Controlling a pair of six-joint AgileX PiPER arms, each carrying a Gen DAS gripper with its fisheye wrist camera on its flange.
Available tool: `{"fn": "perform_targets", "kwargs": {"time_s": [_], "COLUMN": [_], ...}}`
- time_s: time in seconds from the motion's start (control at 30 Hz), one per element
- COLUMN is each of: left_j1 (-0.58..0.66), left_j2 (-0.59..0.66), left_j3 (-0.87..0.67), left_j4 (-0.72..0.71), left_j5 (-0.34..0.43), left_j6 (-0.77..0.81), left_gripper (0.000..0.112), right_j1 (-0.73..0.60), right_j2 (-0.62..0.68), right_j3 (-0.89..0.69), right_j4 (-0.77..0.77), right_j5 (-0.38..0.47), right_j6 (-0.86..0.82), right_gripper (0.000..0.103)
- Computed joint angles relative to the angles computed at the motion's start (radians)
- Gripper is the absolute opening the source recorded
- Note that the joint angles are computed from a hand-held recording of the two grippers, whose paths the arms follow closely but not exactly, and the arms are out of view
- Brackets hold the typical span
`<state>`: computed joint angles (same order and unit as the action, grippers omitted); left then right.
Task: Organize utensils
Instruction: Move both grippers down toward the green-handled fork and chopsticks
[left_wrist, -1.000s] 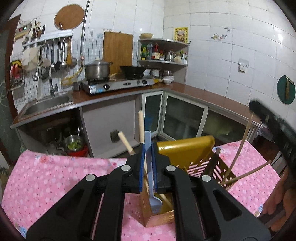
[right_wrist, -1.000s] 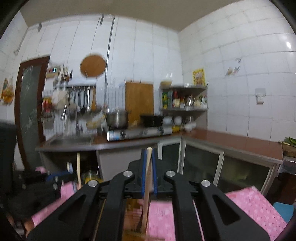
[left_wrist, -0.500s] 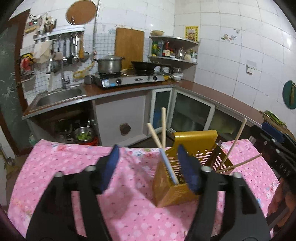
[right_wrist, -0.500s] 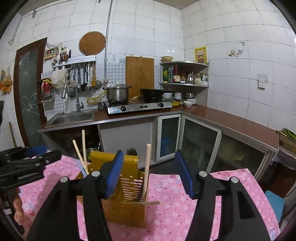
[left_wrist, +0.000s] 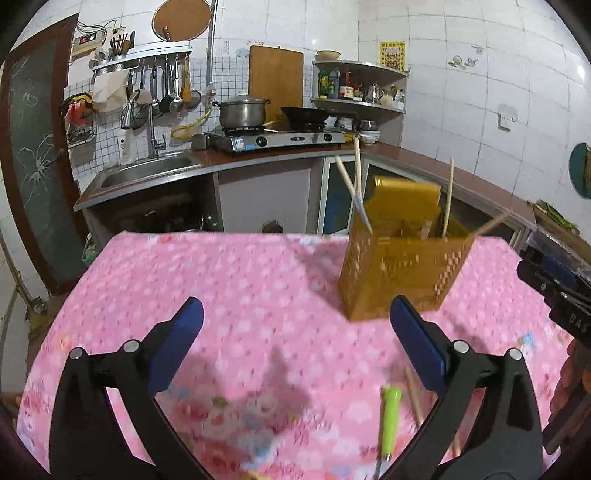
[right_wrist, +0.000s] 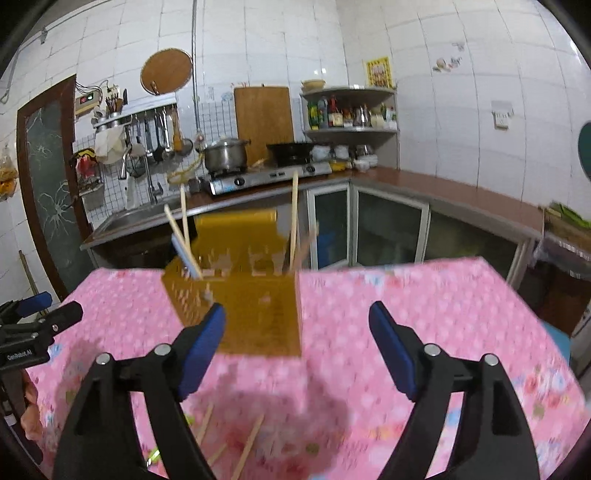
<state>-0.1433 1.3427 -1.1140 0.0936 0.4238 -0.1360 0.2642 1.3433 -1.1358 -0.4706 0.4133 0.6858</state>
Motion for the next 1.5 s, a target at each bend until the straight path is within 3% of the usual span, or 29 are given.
{"fn": "perform_targets", "kwargs": {"time_s": [0.17,0.27,0.37,0.43,0.63,0.77,0.87,1.03,1.17,1.33,1.5], "left_j1": [-0.02,0.007,0.035,0.037,0.014,-0.003,0.02,0.042,0.023,0.016,0.011], "left_j2": [-0.037,-0.038,-0.031,-0.02,0.017,0.045,0.062,0.076,0.082,0.091,0.099], "left_j3": [0.121,0.185,0.223,0.241,0.25,0.237,0.219,0.209,0.204,0.192,0.182], "left_j4": [0.152,0.12,-0.033,-0.096,-0.095,0.015,-0.097,-0.179,-0.091,-0.101,-0.098], "left_j5": [-0.052,-0.115,-0.162,-0.181,-0.185,-0.157,-0.129,-0.1,-0.09,-0.072,-0.045], "left_j6": [-0.152,-0.135,-0.002,0.061,0.101,-0.001,0.088,0.153,0.073,0.09,0.093], "left_gripper": [0.098,0.098,0.098,0.098,0.098,0.098,0.098,0.098,0.098,0.098,0.098], "right_j1": [0.052,0.076,0.113,0.121,0.112,0.108,0.112,0.137,0.166,0.172,0.148], "right_j2": [-0.032,-0.027,-0.014,-0.005,0.054,0.093,0.113,0.15,0.165,0.204,0.219], "right_j3": [0.138,0.185,0.227,0.235,0.191,0.156,0.139,0.111,0.095,0.052,0.036], "right_j4": [-0.148,-0.264,-0.44,-0.459,-0.276,-0.152,-0.102,-0.092,-0.137,-0.099,0.02], "right_j5": [-0.02,-0.027,-0.018,-0.022,-0.015,0.028,0.054,0.101,0.144,0.191,0.182], "right_j6": [0.229,0.375,0.557,0.572,0.387,0.26,0.202,0.166,0.194,0.143,0.054], "right_gripper": [0.079,0.079,0.08,0.085,0.086,0.086,0.086,0.085,0.085,0.069,0.051]}}
